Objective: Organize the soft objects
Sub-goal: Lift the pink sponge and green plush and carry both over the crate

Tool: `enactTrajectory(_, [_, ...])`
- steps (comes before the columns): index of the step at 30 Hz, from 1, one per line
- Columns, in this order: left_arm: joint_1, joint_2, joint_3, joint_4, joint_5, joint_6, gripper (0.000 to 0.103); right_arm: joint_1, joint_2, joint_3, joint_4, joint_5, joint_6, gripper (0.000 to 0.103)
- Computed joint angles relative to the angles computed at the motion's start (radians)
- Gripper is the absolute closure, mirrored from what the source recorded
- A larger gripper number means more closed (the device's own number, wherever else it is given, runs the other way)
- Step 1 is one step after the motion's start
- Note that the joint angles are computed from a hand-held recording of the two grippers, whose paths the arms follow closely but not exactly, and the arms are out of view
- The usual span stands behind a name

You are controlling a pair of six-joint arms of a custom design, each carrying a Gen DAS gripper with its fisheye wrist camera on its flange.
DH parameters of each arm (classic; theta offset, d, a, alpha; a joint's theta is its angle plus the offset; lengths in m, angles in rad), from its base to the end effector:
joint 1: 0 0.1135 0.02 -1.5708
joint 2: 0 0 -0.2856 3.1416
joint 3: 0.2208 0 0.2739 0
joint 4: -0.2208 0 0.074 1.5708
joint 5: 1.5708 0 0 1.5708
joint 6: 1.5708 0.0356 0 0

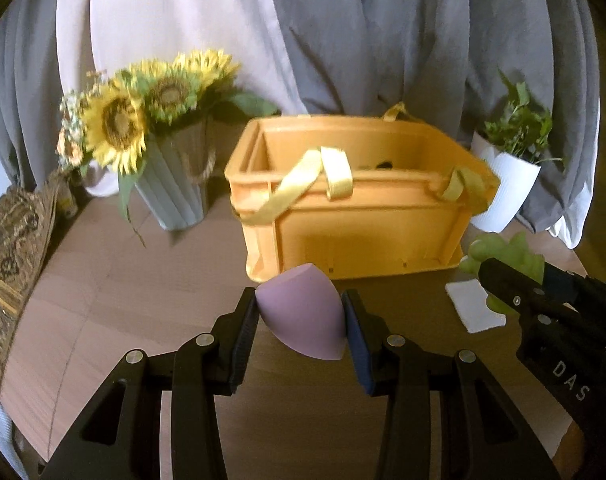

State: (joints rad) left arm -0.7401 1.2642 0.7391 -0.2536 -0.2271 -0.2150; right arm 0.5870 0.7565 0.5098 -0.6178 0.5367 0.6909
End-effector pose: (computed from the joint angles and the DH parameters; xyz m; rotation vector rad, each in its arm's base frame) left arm 0.2066 -0.1778 0.2274 0.4978 2.2804 -0.2119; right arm 0.1383 0.0701 0.2229 0.3479 2.2567 -0.0021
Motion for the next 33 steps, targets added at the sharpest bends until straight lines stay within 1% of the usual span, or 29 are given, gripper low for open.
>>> enactTrajectory(6, [0.006, -0.038, 0.031, -0.002, -0.006, 0.04, 0.061, 0.033, -0.011, 0.05, -0.022, 0.073, 0.017, 0.064])
enactTrajectory(9, [0.019, -0.054, 0.044, 0.01, 0.003, 0.068, 0.061, 0.039, -0.015, 0.074, -0.032, 0.099, 0.021, 0.064])
enactTrajectory(14, [0.022, -0.062, 0.062, 0.033, 0.011, 0.086, 0.061, 0.052, -0.019, 0.109, -0.044, 0.15, 0.014, 0.064])
enactTrajectory(18, [0.032, -0.071, 0.081, 0.046, 0.044, 0.102, 0.061, 0.057, -0.026, 0.136, -0.049, 0.187, -0.004, 0.064])
enactTrajectory(33, [0.045, -0.063, 0.164, 0.12, 0.068, 0.17, 0.061, 0.027, -0.032, 0.195, 0.05, 0.237, -0.123, 0.064])
